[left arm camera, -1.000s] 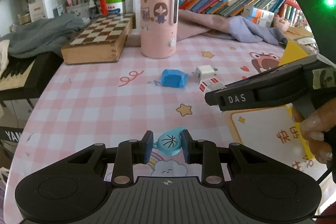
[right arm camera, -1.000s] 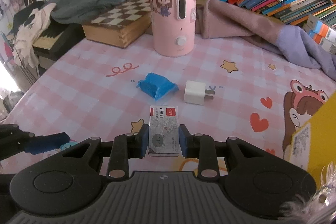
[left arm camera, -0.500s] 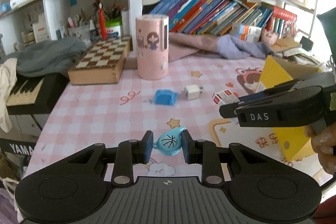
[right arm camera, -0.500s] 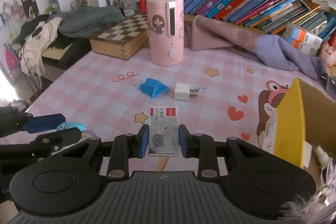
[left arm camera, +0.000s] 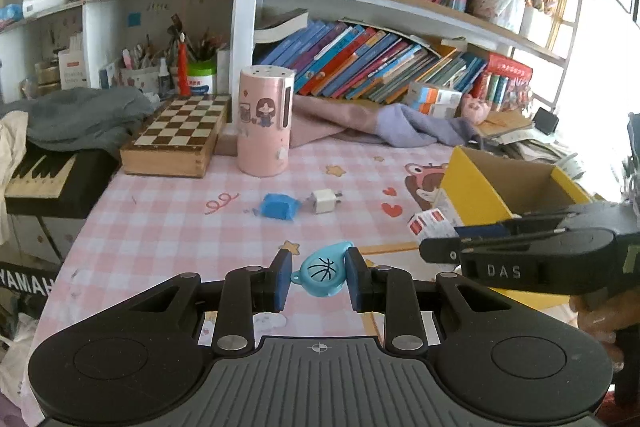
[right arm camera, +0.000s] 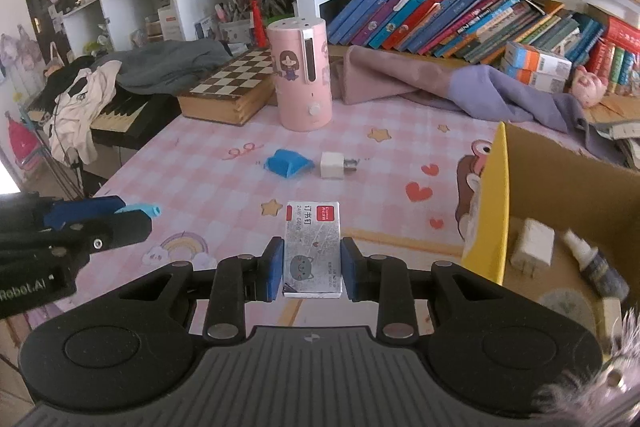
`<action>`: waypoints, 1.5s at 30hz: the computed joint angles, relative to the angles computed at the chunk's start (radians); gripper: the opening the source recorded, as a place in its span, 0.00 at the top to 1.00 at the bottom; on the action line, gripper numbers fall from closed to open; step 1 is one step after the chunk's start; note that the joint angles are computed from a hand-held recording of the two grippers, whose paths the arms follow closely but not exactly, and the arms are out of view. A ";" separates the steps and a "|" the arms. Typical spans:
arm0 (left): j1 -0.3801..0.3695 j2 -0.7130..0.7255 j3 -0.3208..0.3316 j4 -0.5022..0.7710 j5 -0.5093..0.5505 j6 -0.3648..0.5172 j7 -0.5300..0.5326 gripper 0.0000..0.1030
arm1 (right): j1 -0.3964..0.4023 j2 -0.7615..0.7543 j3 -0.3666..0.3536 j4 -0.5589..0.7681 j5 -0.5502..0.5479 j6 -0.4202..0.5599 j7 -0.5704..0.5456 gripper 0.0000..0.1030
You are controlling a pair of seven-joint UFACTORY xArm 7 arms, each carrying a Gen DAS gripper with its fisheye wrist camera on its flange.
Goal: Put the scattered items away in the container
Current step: 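Lift the toy and card and carry both toward the yellow box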
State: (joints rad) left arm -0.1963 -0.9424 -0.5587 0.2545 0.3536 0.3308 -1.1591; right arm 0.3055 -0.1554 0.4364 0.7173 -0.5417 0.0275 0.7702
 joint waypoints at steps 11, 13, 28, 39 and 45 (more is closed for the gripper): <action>-0.196 -0.149 -0.006 -0.034 -0.057 0.161 -0.039 0.74 | -0.001 -0.207 0.086 -0.156 0.096 0.008 0.042 0.73; -0.234 -0.170 -0.014 -0.035 -0.066 0.195 -0.050 0.74 | 0.027 -0.255 0.085 -0.193 0.137 0.021 0.035 0.73; -0.444 -0.208 -0.086 -0.010 -0.097 0.340 -0.137 0.74 | 0.204 -0.602 0.140 -0.391 0.284 0.217 0.111 0.73; -0.454 -0.131 -0.076 -0.005 -0.076 0.221 -0.133 0.74 | 0.306 -0.755 0.121 -0.447 0.319 0.420 0.213 0.73; -0.415 -0.073 -0.078 0.006 -0.057 0.127 -0.116 0.74 | 0.336 -0.809 0.107 -0.466 0.322 0.494 0.236 0.73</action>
State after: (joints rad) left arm -0.6108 -1.0153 -0.6363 0.2603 0.2965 0.4582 -1.2755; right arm 0.6413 -0.9648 0.5434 0.2508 -0.2196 0.5219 1.0067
